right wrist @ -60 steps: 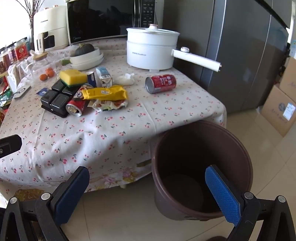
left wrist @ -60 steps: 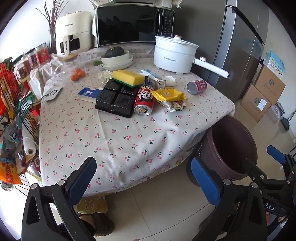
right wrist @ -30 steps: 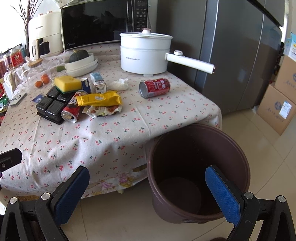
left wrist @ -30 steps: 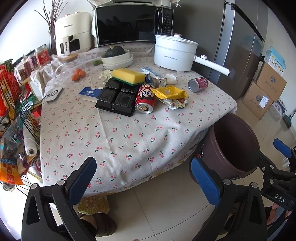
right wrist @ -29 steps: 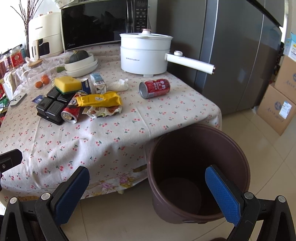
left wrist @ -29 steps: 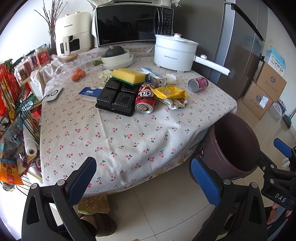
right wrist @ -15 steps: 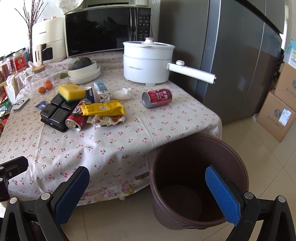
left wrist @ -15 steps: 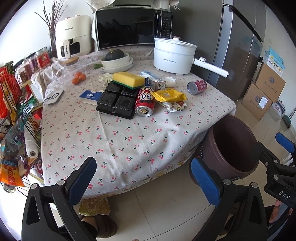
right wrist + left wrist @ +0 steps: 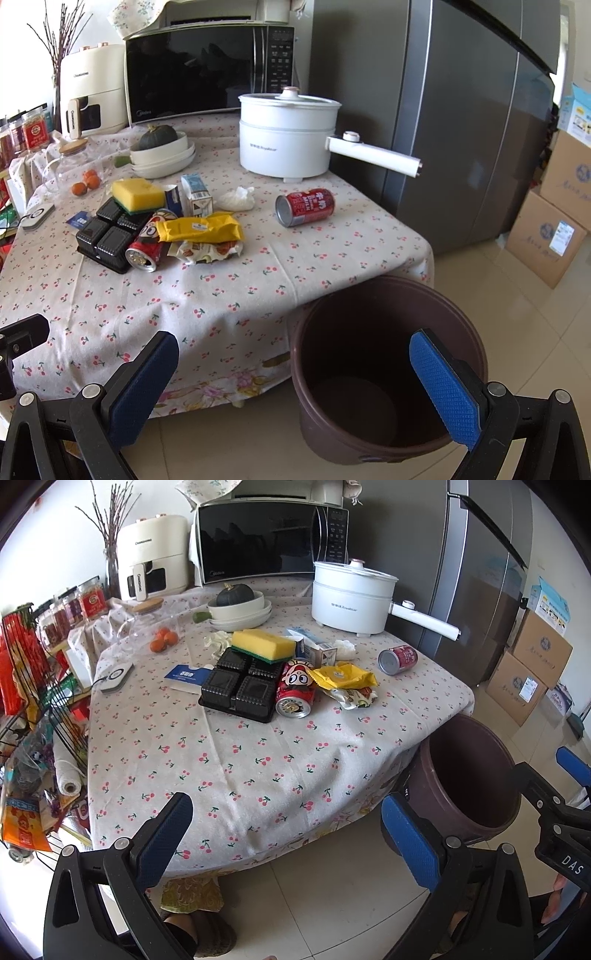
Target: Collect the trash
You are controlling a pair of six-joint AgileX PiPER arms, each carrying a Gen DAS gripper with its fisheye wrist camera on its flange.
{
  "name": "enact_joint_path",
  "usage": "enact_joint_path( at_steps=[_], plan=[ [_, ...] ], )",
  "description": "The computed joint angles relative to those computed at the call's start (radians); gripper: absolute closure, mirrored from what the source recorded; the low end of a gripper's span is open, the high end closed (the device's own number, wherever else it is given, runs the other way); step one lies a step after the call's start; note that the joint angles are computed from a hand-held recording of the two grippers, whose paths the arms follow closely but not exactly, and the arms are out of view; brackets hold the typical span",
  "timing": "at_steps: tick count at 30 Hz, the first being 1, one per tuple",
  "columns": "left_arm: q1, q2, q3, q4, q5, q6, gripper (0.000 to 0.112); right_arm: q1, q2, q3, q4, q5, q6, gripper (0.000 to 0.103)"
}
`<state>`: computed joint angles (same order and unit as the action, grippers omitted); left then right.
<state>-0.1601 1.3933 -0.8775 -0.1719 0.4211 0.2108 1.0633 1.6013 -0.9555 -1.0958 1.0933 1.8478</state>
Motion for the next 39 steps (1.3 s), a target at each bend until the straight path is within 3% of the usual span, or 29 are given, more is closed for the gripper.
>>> enact_joint_path(
  at_steps=[29,34,39],
  plan=[
    [0.006,0.017,-0.01,0.007,0.004,-0.009,0.009,-0.006,-0.007,0.0,-0.001,0.009,-0.001,0.0],
    [0.029,0.042,-0.044,-0.027,0.034,0.032,0.009,-0.009,0.002,-0.025,-0.002,0.028,-0.036,0.0],
    [0.094,0.137,-0.165,-0.089,0.156,0.119,0.009,-0.051,-0.009,-0.068,0.028,0.001,-0.15,0.0]
  ],
)
